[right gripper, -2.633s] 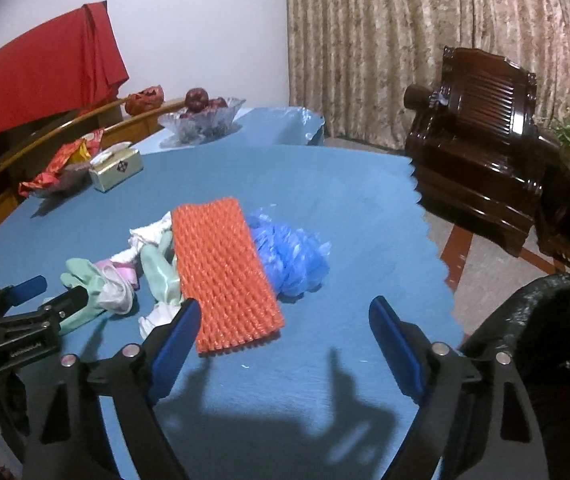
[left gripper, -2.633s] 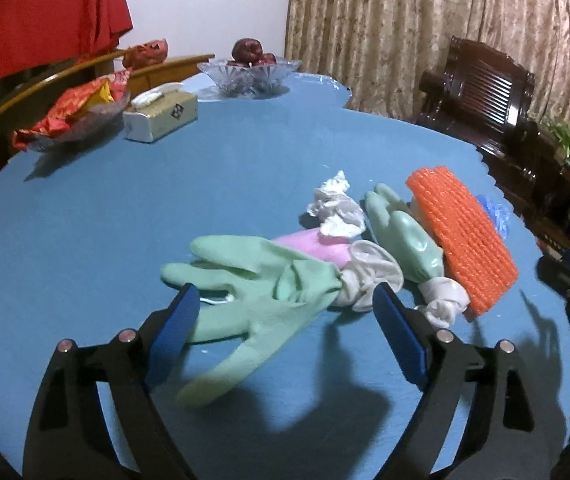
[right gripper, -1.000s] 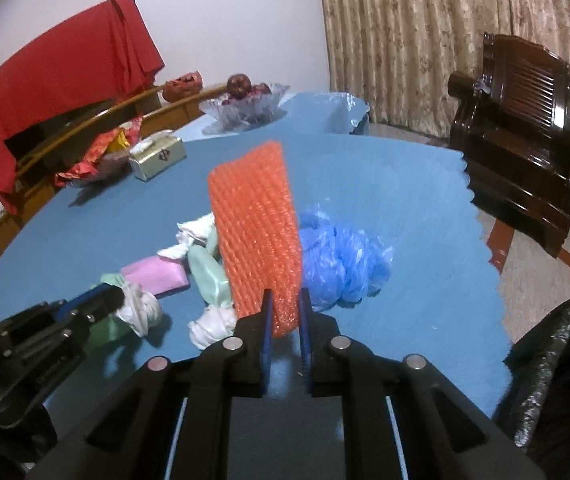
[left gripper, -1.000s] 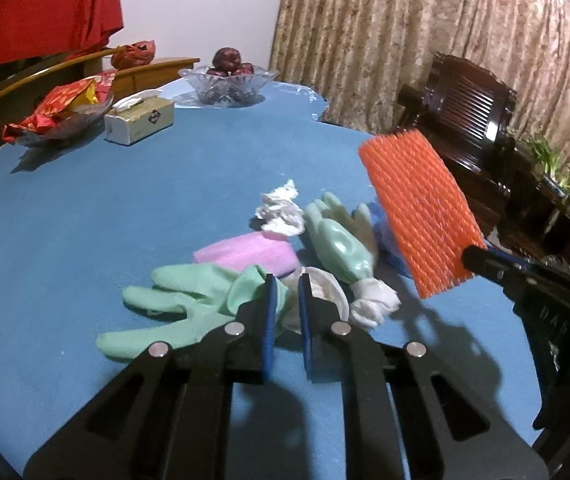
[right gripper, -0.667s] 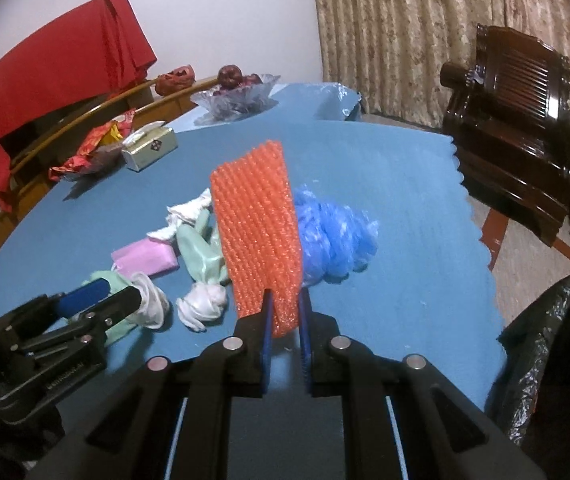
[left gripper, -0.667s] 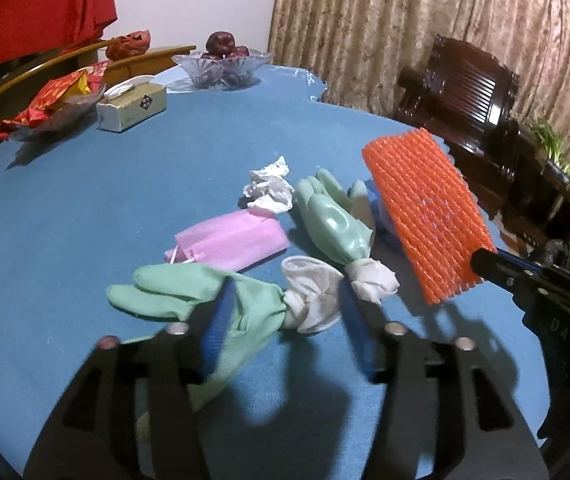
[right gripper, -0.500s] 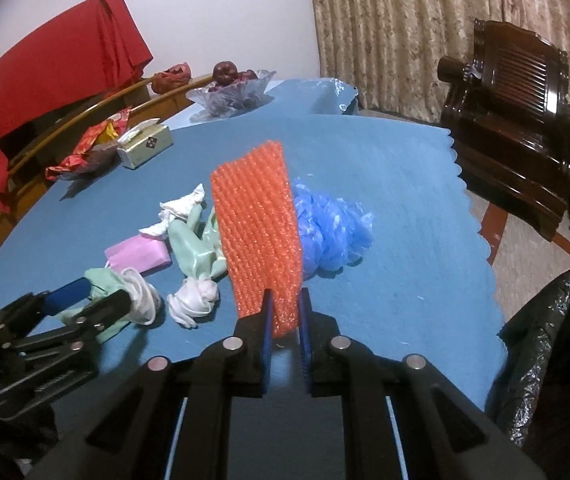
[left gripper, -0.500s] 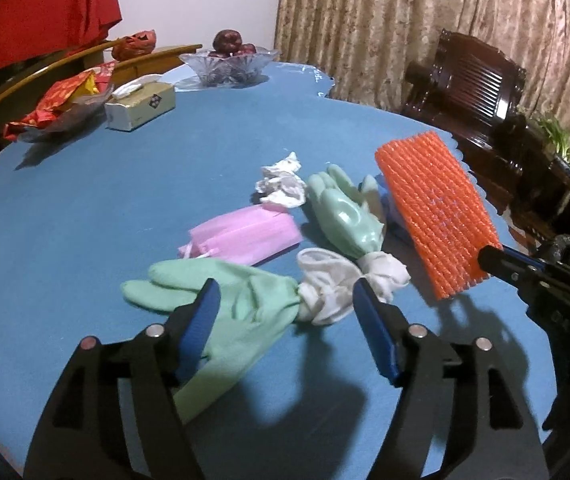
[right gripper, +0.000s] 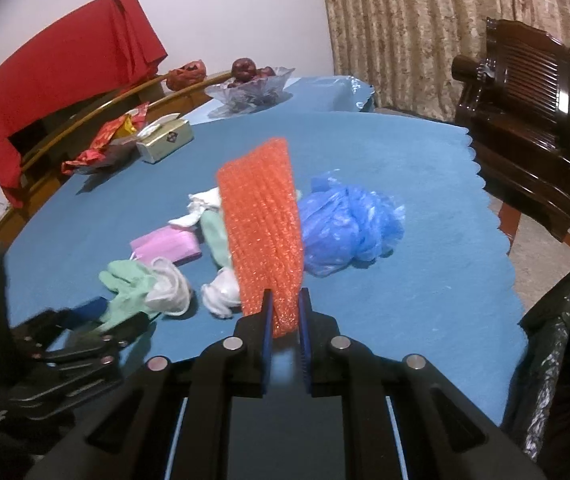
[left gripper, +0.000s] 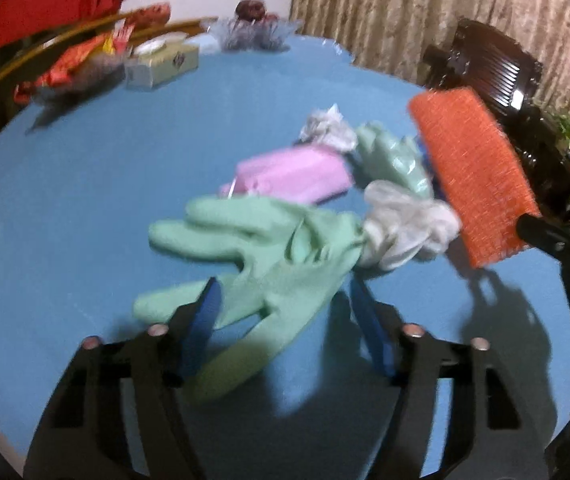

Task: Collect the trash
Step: 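Grasp the orange foam net with the right gripper while the left grasps the green glove, then carry the net and glove over the bin and open both grippers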

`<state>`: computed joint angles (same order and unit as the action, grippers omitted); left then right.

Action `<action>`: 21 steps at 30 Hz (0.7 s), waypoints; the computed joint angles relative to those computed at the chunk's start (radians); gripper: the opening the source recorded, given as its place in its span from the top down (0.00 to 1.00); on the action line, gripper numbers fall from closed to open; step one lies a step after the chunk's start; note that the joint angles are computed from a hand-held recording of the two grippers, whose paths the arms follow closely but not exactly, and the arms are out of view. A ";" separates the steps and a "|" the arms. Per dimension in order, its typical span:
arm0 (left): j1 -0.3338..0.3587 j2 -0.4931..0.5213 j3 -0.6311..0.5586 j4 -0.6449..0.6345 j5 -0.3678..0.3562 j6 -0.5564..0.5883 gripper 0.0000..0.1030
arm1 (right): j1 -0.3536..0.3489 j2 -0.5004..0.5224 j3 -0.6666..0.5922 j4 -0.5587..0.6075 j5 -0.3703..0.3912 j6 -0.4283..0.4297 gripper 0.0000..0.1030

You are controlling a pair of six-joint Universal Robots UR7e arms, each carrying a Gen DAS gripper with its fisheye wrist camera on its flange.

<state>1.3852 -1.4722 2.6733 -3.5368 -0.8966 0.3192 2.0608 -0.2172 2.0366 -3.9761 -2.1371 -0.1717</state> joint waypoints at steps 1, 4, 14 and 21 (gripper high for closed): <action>-0.002 0.010 0.005 -0.028 0.009 0.013 0.47 | 0.002 0.001 0.000 0.002 -0.002 0.002 0.88; 0.001 0.002 0.002 -0.024 0.008 0.017 0.66 | 0.006 -0.001 0.002 0.008 -0.005 0.008 0.88; -0.088 -0.134 0.049 0.043 -0.017 -0.028 0.92 | 0.034 -0.027 0.026 -0.021 -0.012 0.005 0.88; -0.231 -0.275 0.095 0.158 0.027 -0.094 0.92 | 0.069 -0.076 0.072 -0.070 -0.029 0.012 0.88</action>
<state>1.1539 -1.7470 2.7680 -3.3787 -0.8697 0.2247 2.1296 -0.2933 2.1084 -4.0462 -2.1666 -0.1601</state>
